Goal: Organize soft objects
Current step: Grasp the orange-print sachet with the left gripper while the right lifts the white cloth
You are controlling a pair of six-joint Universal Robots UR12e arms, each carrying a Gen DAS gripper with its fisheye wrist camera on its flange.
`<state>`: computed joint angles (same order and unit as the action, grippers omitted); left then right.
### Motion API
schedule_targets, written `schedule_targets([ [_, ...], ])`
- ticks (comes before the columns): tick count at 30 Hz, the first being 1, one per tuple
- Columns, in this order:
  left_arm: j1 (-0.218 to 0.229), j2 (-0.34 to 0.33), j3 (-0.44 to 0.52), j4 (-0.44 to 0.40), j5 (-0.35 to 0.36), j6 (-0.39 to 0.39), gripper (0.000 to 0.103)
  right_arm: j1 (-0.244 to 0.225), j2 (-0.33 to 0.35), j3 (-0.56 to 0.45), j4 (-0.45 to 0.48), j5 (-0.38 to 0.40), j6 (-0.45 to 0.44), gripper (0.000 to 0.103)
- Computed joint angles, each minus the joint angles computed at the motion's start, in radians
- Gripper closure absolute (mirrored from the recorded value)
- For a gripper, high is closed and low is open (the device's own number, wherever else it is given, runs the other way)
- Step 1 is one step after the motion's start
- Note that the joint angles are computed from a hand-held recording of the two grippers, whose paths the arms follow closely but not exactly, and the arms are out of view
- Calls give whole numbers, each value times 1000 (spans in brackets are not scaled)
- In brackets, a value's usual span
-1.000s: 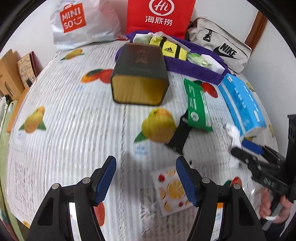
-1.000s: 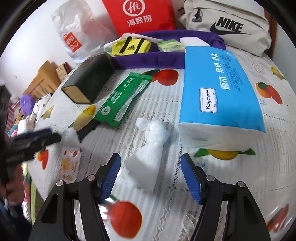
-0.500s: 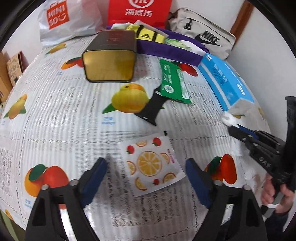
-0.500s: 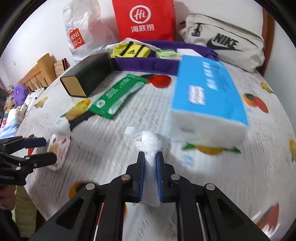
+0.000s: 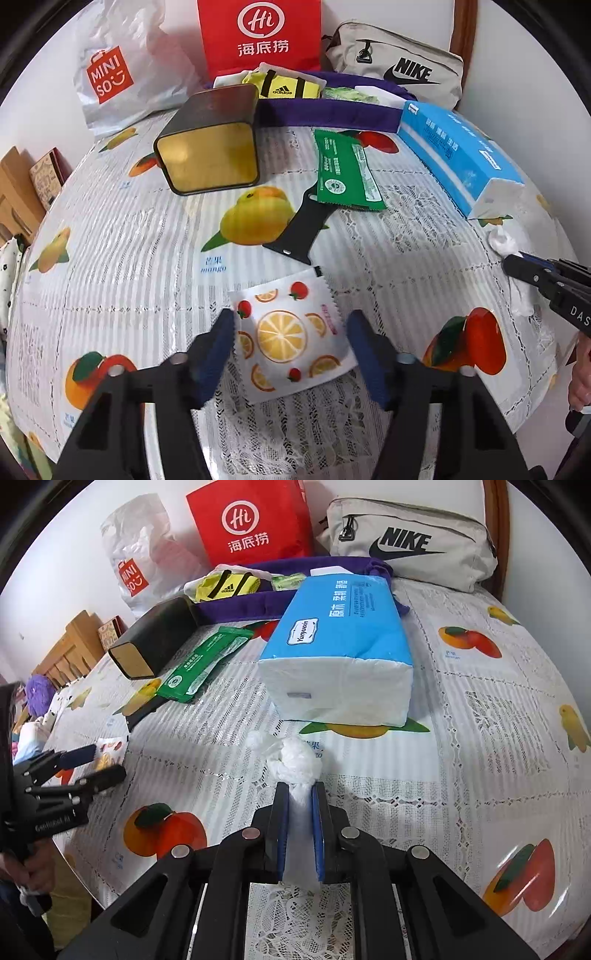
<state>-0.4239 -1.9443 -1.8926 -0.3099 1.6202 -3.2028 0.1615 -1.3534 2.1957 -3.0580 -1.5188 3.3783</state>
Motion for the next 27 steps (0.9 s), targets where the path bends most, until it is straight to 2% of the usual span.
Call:
schedule_targets([
  [5,6,-1,7,-7,-17,26,73,-4,-3,4,-3,11,4,91],
  [8,17,5,9,-25,-38,23,79,-8,-4,7,-6,16,2,91],
  [14,42,16,-2,-28,-93,-8,80,-10,-16,11,12,-4,-9,91],
  [20,72,21,-9,-13,-98,-51,80,-15,-27,7,43,-18,-8,91],
  [24,84,10,1,-11,-77,-72,80,-18,-31,1,61,-12,-5,91],
  [27,91,6,8,-13,-98,-76,80,-21,-34,-2,66,-5,-11,91],
])
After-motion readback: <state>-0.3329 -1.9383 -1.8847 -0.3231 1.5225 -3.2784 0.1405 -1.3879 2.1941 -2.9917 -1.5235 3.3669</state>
